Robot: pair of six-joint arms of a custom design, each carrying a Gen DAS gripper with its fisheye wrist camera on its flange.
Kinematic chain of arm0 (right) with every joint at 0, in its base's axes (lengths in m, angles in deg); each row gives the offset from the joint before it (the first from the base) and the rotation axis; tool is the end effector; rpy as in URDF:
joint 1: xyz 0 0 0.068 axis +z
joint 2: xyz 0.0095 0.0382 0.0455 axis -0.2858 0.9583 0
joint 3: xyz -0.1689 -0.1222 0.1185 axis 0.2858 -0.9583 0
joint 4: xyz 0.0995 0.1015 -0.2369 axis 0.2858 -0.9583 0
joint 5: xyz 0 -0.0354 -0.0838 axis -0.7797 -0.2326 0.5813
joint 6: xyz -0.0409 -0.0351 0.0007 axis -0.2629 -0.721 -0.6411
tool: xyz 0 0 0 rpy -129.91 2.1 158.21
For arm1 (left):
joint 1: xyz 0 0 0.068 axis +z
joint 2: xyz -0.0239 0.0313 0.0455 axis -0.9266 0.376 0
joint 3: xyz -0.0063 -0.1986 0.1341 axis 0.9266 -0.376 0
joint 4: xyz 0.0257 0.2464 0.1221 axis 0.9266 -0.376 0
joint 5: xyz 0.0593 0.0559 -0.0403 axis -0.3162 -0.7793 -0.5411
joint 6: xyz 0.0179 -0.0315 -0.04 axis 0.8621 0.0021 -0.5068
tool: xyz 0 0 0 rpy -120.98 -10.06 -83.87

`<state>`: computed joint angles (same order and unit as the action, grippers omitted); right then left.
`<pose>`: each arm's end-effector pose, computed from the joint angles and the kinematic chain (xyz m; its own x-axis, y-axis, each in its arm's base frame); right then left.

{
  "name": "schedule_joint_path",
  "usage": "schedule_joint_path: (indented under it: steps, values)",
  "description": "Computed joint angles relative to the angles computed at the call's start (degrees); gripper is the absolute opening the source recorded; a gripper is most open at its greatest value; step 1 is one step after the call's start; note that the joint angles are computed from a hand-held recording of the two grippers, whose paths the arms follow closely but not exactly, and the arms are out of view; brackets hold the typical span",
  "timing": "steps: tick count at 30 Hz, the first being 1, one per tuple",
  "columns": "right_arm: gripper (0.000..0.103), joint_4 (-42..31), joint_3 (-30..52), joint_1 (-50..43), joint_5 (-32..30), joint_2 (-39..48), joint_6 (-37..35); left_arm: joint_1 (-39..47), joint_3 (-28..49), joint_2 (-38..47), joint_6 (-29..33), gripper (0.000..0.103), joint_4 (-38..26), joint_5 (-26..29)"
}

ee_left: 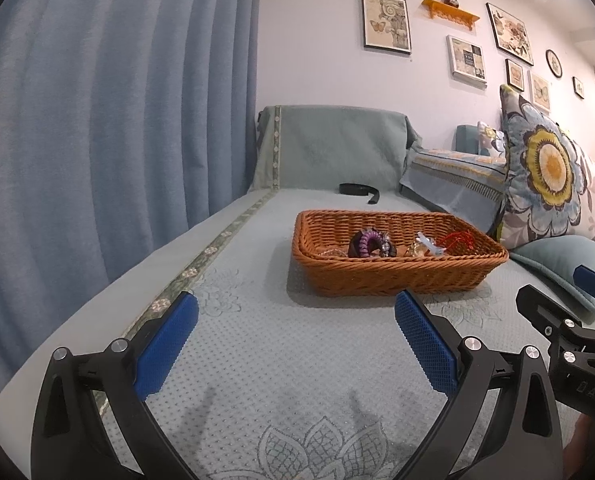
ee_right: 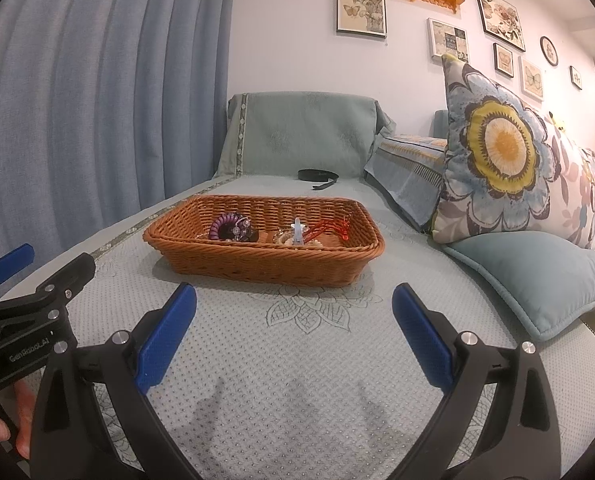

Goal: Organize jewelry

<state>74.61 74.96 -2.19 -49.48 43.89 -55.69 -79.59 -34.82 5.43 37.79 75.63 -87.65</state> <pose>0.2807 0.0794 0.1596 -0.3009 -0.1429 -0.9429 -0.4456 0.8952 0.0065 0.2034 -0.0213 0.1656 -0.2779 -0.1282 -0.9520 -0.4231 0.9061 0.0015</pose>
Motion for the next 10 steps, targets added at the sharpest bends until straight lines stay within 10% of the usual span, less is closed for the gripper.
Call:
schedule_joint_path:
  steps: [10]
  values:
    - [0.094,-0.22,0.39,-0.13,-0.22,0.46,-0.40,1.19,0.80,0.66,-0.99,0.095,-1.08,0.74]
